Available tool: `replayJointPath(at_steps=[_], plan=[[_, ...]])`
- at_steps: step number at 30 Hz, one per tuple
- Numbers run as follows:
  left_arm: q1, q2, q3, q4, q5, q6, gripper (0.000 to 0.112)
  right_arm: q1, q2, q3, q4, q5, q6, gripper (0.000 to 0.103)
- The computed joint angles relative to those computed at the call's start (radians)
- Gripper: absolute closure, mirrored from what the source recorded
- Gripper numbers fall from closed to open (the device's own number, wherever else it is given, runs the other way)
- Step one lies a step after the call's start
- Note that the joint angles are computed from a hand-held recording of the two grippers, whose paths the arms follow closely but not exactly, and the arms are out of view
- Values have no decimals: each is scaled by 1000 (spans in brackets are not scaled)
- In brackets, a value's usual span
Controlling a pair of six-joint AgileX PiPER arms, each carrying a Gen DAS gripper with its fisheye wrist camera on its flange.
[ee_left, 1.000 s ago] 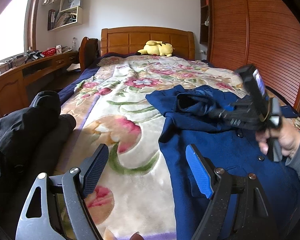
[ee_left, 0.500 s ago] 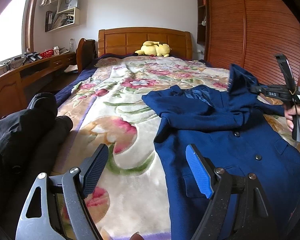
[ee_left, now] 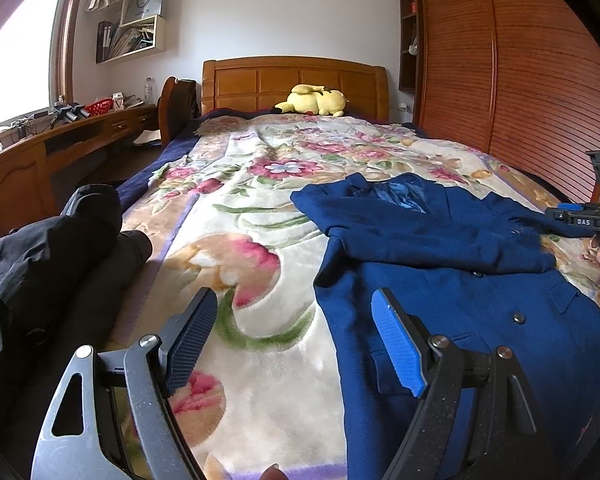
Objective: Fold large clothes
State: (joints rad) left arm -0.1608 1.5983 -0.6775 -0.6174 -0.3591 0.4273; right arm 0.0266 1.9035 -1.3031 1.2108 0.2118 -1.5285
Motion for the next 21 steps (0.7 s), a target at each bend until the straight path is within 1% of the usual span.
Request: replayJointPath(at_steps=[2, 4, 5, 6, 7, 9, 10, 12, 13, 16, 17, 18, 19, 21], plan=[[-3, -2, 1, -2, 3, 1, 32, -12, 5, -20, -45, 26, 46, 33], [-12, 1, -1, -22, -1, 20, 32, -25, 24, -49, -79, 70, 78, 33], [-17, -1, -1, -36, 0, 34, 32, -18, 39, -71, -137, 64, 134, 33], [-21, 2, -4, -44, -2, 41, 32, -24, 67, -101, -163, 67, 153, 33], [-25, 1, -3, -49, -3, 46, 32, -22, 88, -127, -222, 70, 212, 33], [-33, 5, -3, -60, -6, 58, 32, -26, 131, -191, -390, 103, 387, 33], [-37, 8, -4, -70, -8, 67, 32, -27, 151, -218, -447, 121, 448, 33], [-40, 13, -6, -85, -7, 85, 32, -24, 183, -252, -520, 135, 520, 33], [-40, 17, -7, -93, -6, 96, 32, -25, 195, -264, -537, 147, 534, 33], [-37, 26, -16, -102, 0, 105, 32, -25, 221, -279, -503, 172, 489, 33], [-25, 29, -26, -74, 20, 83, 32, -21, 228, -283, -499, 169, 482, 33], [-24, 35, -38, -86, 31, 96, 32, -19, 238, -283, -471, 163, 449, 33], [-20, 46, -62, -134, 51, 150, 32, -17, 248, -285, -447, 161, 420, 33], [-21, 64, -102, -237, 64, 270, 32, -12, 273, -298, -434, 154, 404, 33]])
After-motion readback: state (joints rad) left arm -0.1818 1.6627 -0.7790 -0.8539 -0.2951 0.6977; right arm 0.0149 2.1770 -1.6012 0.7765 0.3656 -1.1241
